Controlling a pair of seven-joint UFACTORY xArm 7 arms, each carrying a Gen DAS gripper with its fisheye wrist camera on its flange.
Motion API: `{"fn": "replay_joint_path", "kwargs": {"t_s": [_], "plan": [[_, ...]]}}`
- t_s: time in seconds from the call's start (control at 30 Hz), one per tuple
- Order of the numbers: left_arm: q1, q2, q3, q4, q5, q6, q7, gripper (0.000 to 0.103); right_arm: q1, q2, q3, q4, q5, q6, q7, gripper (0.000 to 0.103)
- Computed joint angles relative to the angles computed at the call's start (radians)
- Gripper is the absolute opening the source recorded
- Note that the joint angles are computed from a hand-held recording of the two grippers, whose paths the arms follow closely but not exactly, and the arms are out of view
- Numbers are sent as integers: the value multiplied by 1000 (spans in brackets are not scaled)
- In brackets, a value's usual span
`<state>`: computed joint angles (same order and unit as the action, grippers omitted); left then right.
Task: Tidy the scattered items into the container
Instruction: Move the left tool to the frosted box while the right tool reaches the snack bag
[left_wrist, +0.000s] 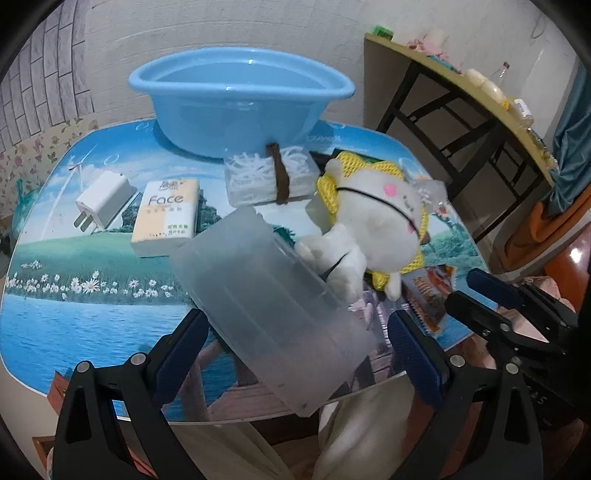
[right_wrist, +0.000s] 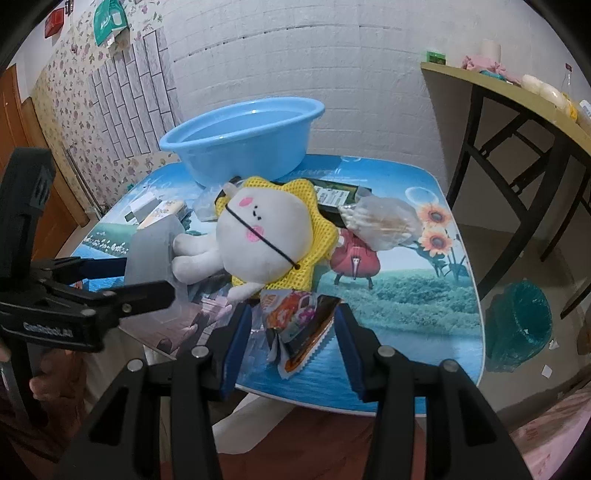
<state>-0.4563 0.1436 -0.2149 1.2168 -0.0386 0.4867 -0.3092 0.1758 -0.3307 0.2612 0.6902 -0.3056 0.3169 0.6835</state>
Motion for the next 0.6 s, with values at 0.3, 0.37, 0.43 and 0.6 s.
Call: {"fn": "replay_joint_path", "kwargs": {"t_s": [0.3, 0.37, 0.43, 0.6], "plan": [[-3, 18, 2, -5, 45, -10, -12, 90, 10, 27, -2, 10, 10, 14, 7, 46], [11, -2, -8, -31, -3, -34, 43, 85, 11, 29, -2, 13, 4, 16, 9, 46], [24, -19, -15, -53, -54, -43, 96, 80, 5, 35, 3, 19, -10, 20, 24, 46], [32, -68, -9, -103, -100, -63, 150, 74, 7, 55, 4, 36, -30, 48, 57, 51]]}}
